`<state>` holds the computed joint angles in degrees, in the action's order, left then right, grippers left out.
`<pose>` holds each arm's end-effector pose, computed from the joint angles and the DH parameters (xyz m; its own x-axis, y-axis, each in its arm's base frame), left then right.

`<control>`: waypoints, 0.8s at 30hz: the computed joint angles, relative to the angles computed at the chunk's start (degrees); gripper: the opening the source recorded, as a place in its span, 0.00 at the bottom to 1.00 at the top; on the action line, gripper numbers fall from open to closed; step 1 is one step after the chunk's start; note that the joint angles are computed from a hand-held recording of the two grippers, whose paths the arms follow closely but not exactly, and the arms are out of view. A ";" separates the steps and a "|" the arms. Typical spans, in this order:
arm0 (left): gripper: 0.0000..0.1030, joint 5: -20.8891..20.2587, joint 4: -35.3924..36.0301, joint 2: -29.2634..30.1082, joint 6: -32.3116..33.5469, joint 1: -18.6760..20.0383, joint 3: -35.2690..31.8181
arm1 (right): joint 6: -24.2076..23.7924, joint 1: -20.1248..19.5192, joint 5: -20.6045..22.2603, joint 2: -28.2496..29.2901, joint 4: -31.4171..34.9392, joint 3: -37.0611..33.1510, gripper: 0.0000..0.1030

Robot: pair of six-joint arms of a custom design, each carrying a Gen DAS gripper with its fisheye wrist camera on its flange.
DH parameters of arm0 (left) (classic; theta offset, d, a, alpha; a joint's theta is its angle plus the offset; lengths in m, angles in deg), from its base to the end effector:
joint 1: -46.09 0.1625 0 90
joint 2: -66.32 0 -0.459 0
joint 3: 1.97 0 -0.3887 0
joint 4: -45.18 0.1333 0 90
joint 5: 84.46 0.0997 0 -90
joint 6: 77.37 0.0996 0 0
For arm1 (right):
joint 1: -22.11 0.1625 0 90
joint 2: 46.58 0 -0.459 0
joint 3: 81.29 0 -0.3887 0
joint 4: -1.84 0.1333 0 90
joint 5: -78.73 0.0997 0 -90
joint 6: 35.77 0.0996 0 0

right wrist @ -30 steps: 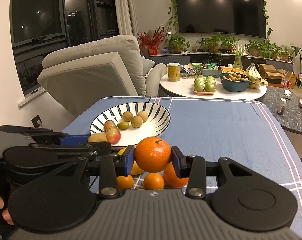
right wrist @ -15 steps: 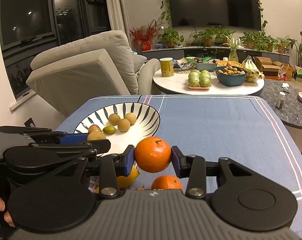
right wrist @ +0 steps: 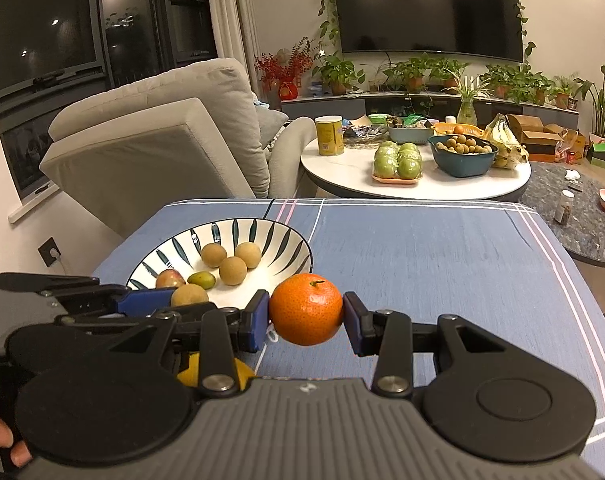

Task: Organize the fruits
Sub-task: 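Lift the kiwi and orange and carry both over the striped bowl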

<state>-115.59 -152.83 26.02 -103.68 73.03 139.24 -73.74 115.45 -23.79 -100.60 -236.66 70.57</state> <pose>-0.2413 -0.3678 0.0389 -0.6866 0.1709 -0.7067 0.6474 0.5860 -0.4873 0.1322 -0.3479 0.1643 -0.7533 -0.3022 0.5842 -0.6347 0.5669 -0.5251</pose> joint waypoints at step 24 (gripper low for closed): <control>0.25 -2.51 -2.87 0.74 2.96 2.64 -0.61 | 0.86 1.09 0.69 1.17 9.71 -5.94 0.77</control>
<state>-118.10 -155.69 26.76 -100.72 75.67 138.63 -72.88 116.54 -23.11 -99.43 -226.95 64.62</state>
